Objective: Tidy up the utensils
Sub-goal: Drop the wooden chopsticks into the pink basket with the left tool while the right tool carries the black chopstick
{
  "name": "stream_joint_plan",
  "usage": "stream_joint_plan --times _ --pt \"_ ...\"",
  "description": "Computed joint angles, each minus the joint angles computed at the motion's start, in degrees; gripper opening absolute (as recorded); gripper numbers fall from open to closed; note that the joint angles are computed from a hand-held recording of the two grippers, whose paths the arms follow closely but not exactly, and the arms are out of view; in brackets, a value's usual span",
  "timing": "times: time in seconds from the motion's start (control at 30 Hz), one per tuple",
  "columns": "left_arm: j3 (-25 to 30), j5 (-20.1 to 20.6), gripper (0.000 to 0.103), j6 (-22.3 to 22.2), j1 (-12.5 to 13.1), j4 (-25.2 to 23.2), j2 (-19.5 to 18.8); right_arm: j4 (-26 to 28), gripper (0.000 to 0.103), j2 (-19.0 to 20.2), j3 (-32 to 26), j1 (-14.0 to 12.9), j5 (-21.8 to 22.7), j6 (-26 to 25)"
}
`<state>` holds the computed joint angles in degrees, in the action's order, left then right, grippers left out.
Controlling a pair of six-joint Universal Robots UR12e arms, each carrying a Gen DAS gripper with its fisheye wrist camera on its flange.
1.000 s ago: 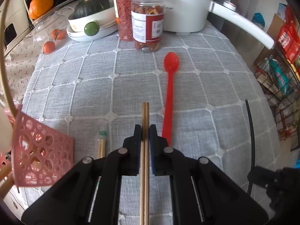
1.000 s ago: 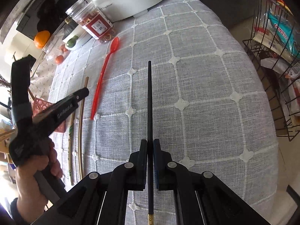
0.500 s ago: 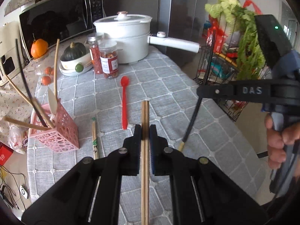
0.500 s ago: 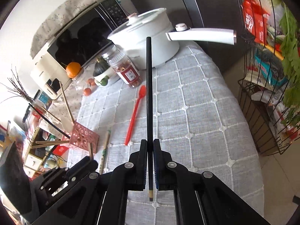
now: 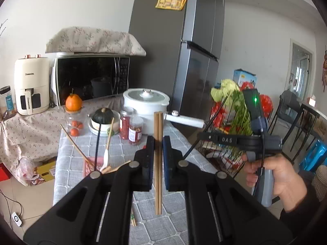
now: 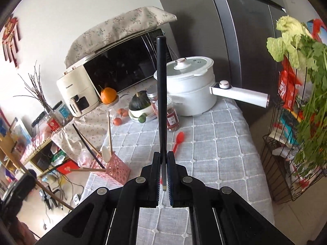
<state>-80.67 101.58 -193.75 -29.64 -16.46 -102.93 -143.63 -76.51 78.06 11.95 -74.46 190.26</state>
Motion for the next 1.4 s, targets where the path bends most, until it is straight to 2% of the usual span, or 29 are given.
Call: stream_joint_plan --times 0.23,0.43,0.53,0.6,0.7,0.83,1.0,1.1,1.2,1.23,1.27,1.33,1.4 --pt "-1.1 5.1 0.009 0.7 0.8 8.6 1.7 -3.0 0.006 0.0 -0.9 1.4 1.6 -0.9" --pt "0.0 10.9 0.009 2.6 1.7 10.9 0.7 -5.5 0.006 1.1 -2.3 2.4 3.3 0.4" --pt "-0.1 14.8 0.009 6.1 1.9 15.1 -1.1 -6.5 0.006 1.9 -3.1 2.8 3.5 1.6" --pt "-0.9 15.4 0.009 5.4 2.6 16.4 -1.9 -6.9 0.006 2.5 -3.7 3.1 3.4 2.4" --pt "-1.2 15.5 0.009 4.0 3.5 14.2 -2.9 -7.3 0.006 3.3 -4.4 3.5 3.3 3.2" --pt "-0.9 15.2 0.009 3.4 4.3 14.4 -4.0 -8.3 0.006 4.4 -5.3 4.0 3.4 3.9" --pt "0.2 16.0 0.009 4.3 4.5 12.5 -5.5 -9.7 0.006 5.7 -6.5 4.4 4.7 4.8" --pt "0.4 15.1 0.009 2.9 5.0 11.3 -5.9 -10.5 0.006 6.4 -7.1 4.7 5.5 5.0" --pt "0.0 11.6 0.010 0.2 6.0 9.5 -5.7 -11.1 0.006 7.2 -8.1 5.1 6.0 4.7" --pt "-0.1 10.2 0.017 -1.2 6.4 8.5 -5.5 -11.1 0.006 7.5 -8.5 5.2 6.2 4.6" --pt "-0.2 9.0 0.033 -2.5 6.8 7.4 -5.3 -11.1 0.006 7.9 -8.9 5.4 6.4 4.3" --pt "-0.6 9.1 0.055 -4.1 6.8 7.1 -5.0 -10.4 0.006 8.6 -9.9 5.7 6.4 3.4" --pt "-1.1 8.7 0.057 -5.1 6.9 6.9 -4.3 -9.3 0.006 9.2 -10.9 6.1 6.2 2.3"
